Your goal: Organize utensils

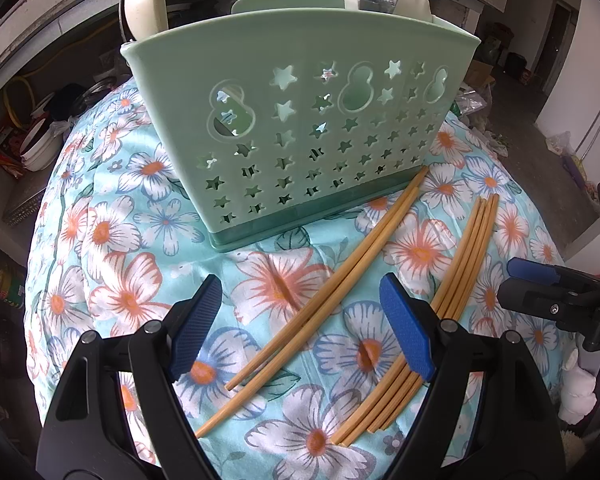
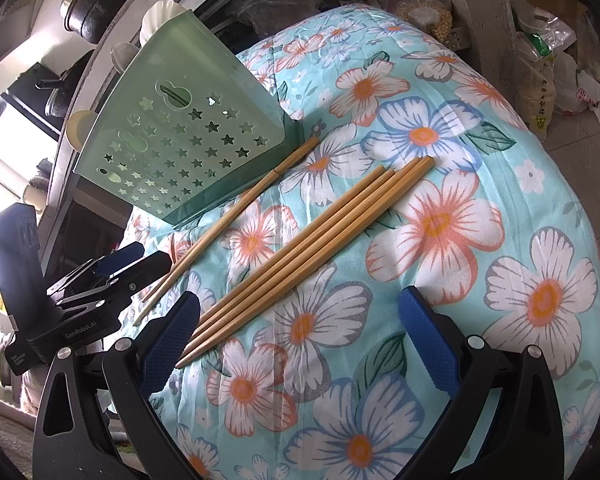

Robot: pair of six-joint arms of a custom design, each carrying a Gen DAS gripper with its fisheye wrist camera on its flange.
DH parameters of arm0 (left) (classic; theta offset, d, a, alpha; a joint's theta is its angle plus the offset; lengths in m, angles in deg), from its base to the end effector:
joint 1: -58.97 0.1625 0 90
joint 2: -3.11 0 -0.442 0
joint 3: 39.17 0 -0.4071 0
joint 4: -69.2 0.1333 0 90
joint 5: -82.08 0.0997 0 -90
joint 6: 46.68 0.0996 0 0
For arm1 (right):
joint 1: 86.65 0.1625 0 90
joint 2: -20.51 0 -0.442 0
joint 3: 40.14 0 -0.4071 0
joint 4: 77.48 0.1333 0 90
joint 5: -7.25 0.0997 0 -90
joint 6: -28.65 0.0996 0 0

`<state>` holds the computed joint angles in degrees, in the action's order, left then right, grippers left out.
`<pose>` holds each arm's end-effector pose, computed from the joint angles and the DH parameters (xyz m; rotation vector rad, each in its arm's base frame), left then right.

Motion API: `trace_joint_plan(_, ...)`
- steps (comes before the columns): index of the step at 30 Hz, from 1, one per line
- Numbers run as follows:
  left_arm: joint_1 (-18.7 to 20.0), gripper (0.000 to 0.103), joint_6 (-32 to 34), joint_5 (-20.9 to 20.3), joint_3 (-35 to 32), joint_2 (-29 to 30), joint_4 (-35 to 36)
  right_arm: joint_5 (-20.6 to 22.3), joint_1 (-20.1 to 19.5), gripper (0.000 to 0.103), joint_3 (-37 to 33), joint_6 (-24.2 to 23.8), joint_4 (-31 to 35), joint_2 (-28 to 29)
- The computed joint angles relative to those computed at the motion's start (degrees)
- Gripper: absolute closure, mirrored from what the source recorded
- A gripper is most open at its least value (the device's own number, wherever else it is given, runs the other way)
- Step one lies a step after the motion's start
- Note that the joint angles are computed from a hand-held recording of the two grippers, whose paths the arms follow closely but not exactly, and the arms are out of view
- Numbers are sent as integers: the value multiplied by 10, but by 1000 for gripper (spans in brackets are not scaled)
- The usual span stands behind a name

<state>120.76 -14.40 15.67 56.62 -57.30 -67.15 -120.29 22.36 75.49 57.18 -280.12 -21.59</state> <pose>-0.1620 -0.6682 0.2405 1.3201 2.3721 -0.2403 0.2545 -0.5158 0.0700 -0.5211 -2.5291 1.1845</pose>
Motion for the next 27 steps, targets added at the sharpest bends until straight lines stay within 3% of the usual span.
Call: trace_joint_plan(27,-1,26,-1,0,4,-2,-2,2,-2,6,13,-3,-11,-5)
